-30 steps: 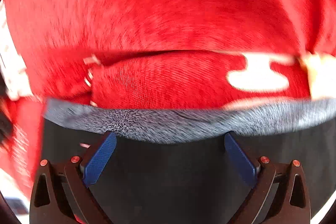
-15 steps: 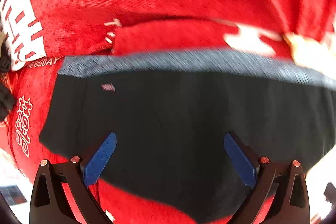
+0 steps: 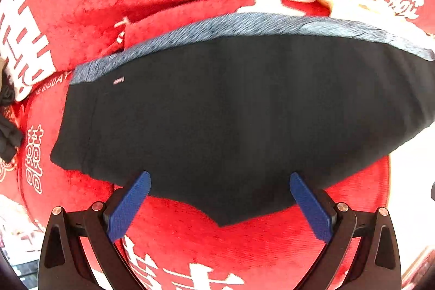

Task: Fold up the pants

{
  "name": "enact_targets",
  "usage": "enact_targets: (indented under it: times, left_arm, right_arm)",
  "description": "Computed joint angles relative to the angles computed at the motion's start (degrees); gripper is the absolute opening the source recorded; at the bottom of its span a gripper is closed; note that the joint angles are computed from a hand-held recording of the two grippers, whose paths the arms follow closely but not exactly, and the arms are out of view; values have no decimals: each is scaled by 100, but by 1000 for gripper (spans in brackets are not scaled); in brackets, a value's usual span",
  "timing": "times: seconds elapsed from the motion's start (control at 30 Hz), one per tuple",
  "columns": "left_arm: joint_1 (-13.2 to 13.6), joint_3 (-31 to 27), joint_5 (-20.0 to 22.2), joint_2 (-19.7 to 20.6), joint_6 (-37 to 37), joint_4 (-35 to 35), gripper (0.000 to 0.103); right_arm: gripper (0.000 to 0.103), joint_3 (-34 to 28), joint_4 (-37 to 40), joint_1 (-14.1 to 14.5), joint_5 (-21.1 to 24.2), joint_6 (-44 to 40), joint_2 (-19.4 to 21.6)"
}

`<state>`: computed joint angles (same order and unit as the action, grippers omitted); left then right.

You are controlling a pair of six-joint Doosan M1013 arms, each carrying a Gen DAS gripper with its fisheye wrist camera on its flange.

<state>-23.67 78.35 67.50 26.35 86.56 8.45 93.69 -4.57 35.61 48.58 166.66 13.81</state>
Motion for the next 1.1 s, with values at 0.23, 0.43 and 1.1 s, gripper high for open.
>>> enact_targets:
  times: [0.23,0.43,1.1]
  left_arm:
    - [-313,-118,218,36,47,-108,103]
    - [-588,-225,365,73,125,-258,103]
    - [-1390,-1012,842,593,-17,-497,103]
  right_arm:
    - [54,234,5,-91,-272,307,-130]
    - [56,463,-55,-148,-371,540,-284]
    - [57,1583,95,-847,-1147,829,-1004]
